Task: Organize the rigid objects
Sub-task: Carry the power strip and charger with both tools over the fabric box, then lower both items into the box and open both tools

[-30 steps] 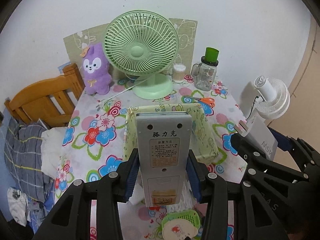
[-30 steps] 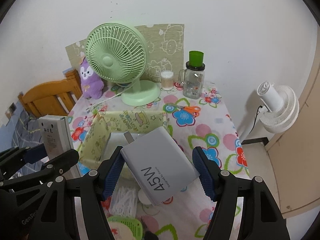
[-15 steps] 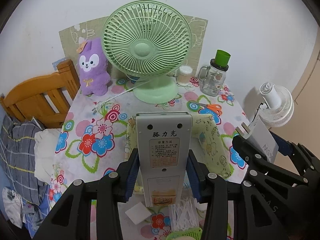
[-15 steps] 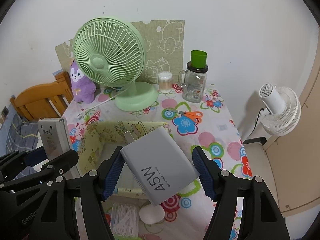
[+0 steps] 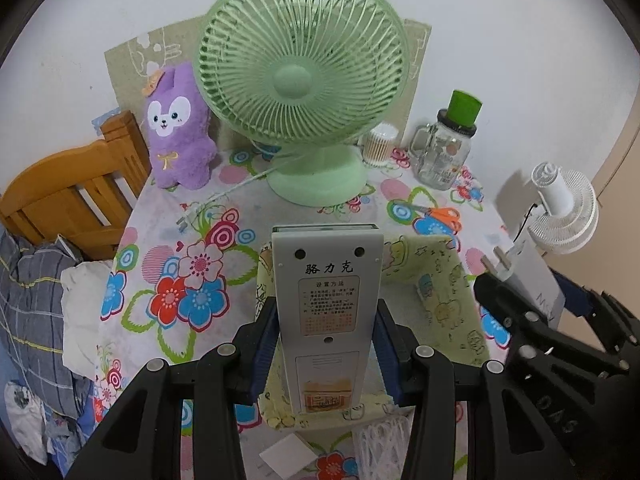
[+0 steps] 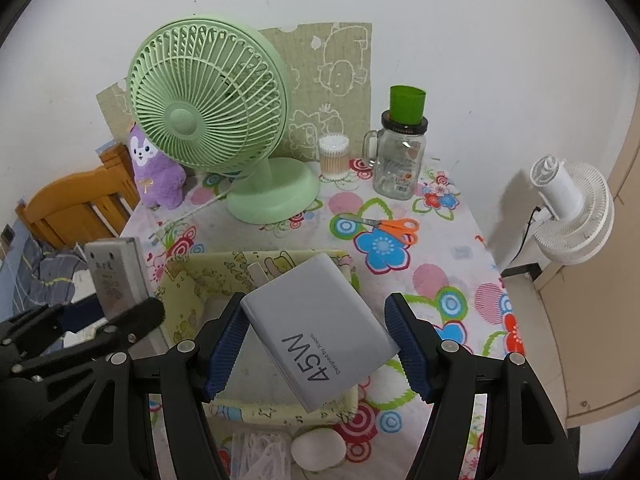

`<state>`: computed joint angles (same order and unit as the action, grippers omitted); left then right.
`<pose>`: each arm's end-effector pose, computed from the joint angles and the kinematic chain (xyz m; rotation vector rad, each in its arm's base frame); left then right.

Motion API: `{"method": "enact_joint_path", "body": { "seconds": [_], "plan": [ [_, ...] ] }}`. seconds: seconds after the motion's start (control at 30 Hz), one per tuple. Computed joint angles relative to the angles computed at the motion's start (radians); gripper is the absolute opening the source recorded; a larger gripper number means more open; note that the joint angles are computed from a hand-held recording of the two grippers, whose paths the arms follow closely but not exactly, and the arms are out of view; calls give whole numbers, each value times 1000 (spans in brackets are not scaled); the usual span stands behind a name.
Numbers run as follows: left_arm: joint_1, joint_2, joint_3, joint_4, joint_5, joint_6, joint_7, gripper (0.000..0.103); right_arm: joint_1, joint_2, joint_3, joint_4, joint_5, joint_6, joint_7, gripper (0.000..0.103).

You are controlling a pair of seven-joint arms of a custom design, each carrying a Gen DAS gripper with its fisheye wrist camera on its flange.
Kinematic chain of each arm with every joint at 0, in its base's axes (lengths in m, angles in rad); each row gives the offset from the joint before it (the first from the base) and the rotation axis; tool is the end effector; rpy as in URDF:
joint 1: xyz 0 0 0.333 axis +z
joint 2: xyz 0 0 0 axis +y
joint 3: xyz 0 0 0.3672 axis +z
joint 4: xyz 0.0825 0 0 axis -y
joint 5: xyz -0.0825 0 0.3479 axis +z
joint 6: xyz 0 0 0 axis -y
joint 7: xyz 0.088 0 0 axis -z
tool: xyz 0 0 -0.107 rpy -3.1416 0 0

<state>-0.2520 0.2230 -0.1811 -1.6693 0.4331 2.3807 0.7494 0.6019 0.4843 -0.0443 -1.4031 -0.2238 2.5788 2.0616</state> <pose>0.5928 -0.2550 0.5908 -2.0398 1.7333 -0.5901 0.6180 0.3999 0.5631 -1.9452 1.5487 -0.4790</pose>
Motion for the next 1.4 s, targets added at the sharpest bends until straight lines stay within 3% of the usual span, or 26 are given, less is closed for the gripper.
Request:
{"method": "enact_joint_path", "body": {
  "seconds": [0.93, 1.3, 1.4],
  "plan": [
    [39, 90, -11, -10, -163, 3, 119, 46, 3, 178, -4, 210, 77, -120, -60, 72],
    [20, 115, 5, 21, -118, -8, 98, 46, 18, 218, -29, 254, 43, -122, -61, 72],
    [23, 122, 3, 31, -122, -7, 106, 52, 22, 225, -34, 262, 33, -118, -64, 72]
  ]
}}
